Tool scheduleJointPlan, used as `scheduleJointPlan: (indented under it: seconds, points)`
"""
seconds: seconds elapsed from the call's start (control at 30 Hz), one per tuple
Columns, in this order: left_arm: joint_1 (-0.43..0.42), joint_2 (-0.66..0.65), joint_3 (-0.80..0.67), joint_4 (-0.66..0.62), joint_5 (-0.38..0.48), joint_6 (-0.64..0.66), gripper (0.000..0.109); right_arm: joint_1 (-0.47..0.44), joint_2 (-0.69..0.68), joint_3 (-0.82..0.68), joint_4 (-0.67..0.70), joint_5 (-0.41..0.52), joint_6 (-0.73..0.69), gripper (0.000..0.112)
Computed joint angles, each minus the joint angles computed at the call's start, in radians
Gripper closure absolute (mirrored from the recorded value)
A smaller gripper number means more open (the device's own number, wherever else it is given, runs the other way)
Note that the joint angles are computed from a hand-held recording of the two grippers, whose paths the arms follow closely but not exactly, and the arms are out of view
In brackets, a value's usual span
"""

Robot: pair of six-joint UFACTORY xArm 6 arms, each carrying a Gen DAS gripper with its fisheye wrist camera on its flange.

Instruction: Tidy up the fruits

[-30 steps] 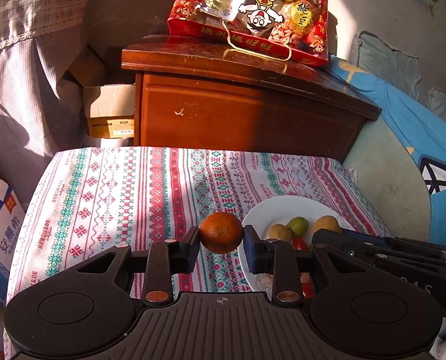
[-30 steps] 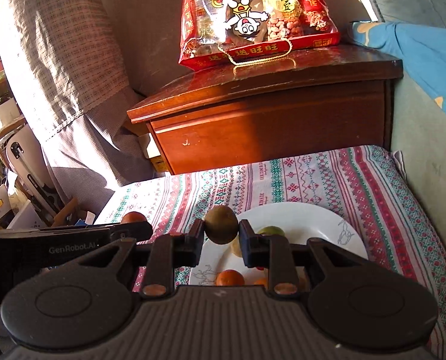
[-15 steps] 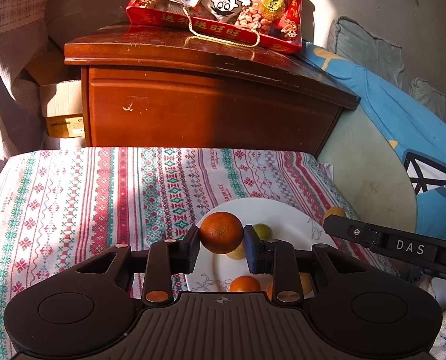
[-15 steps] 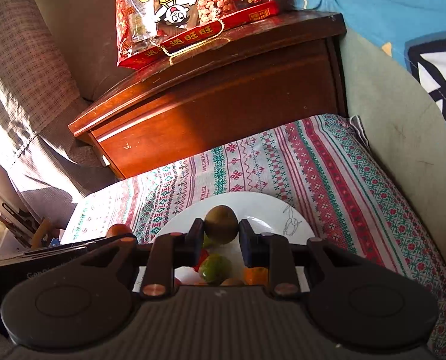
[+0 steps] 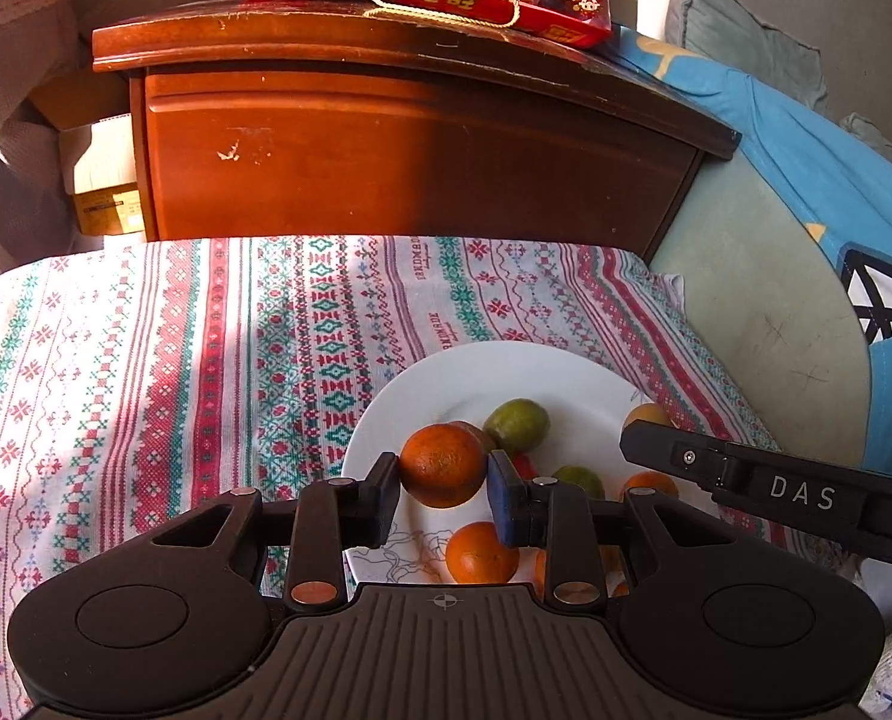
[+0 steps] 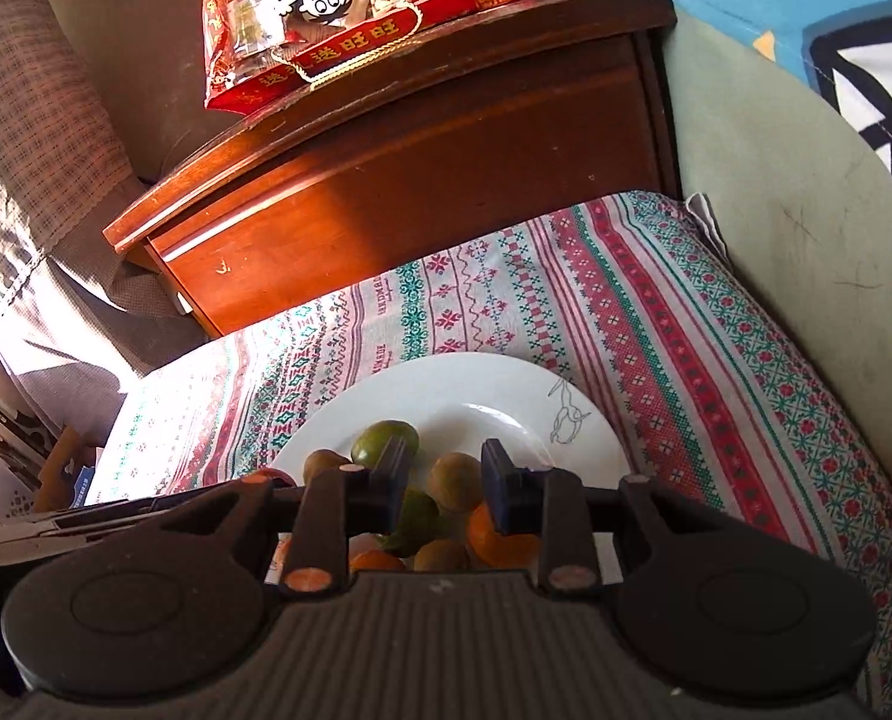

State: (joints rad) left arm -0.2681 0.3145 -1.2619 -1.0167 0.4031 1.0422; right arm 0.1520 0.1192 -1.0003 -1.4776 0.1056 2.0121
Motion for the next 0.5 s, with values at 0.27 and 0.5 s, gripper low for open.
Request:
scheduleJointPlan:
  seconds: [0.27,0.5]
  points:
    - [-0.012,-0.034,0.022,-0.008,-0.018,0.019,0.059,0.017,-0.035,0.029,0.107,0.044,-0.079,0.070]
    - [-0.013,-0.082,0.061,0.047,-0.021,-0.015,0.051,0.073,-0.089,0.049,0.226,0.140,-0.204,0.060]
